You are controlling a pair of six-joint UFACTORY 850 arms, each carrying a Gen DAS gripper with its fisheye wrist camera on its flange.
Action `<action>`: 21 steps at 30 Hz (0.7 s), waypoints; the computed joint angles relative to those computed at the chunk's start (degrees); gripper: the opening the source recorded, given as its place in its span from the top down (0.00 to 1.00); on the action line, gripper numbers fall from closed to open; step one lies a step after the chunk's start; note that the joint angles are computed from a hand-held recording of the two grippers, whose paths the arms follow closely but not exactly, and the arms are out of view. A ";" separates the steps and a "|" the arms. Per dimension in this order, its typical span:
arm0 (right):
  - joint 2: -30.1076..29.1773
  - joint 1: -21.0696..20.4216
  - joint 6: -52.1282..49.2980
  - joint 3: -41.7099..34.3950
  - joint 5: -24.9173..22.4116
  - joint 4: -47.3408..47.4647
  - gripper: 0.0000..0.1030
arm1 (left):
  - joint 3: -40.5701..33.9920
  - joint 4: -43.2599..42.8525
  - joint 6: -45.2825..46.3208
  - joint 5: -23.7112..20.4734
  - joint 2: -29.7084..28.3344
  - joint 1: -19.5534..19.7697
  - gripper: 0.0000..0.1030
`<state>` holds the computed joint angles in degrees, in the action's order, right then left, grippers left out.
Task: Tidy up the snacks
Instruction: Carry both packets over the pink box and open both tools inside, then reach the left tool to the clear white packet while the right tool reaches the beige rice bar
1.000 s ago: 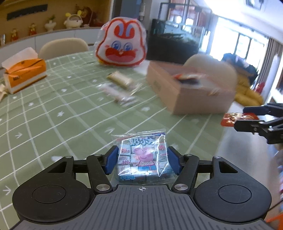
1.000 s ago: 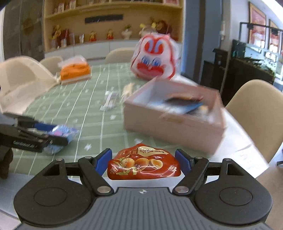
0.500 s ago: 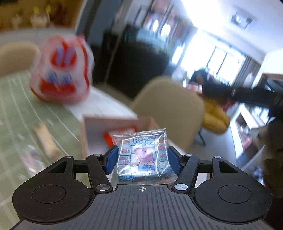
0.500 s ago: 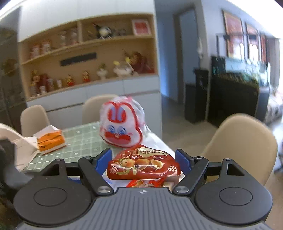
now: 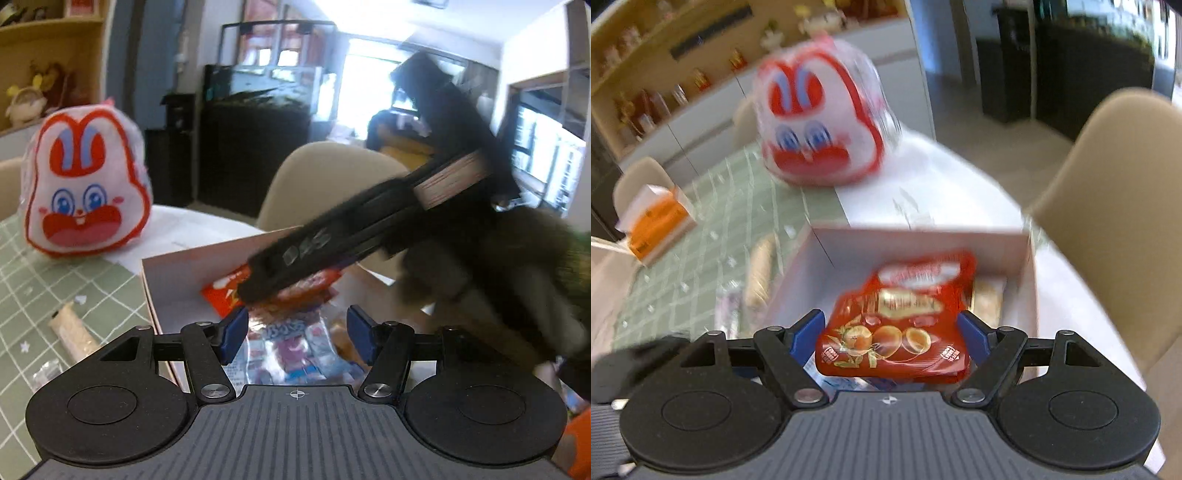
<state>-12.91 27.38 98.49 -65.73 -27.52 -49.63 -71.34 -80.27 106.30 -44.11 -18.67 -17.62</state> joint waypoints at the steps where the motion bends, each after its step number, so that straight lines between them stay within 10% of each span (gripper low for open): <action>1: -0.42 -0.45 -2.01 -0.15 0.58 2.07 0.23 | 0.11 0.48 -0.05 -0.17 0.26 0.39 0.38; 8: 2.98 2.19 2.96 0.79 -3.25 -5.36 0.19 | 1.29 -7.33 -11.05 -3.73 1.23 9.91 0.38; 12: 0.10 5.44 1.51 -4.82 -11.53 -8.15 0.19 | 3.98 -10.25 -17.35 8.13 3.48 13.36 0.38; 21: -17.31 5.51 -20.34 -26.78 -3.94 10.84 0.19 | 5.73 8.21 -27.65 16.48 2.31 15.24 0.38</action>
<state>-30.21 32.89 78.16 -92.51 -31.47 -38.79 -65.61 -72.06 78.65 -27.63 -16.36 -2.38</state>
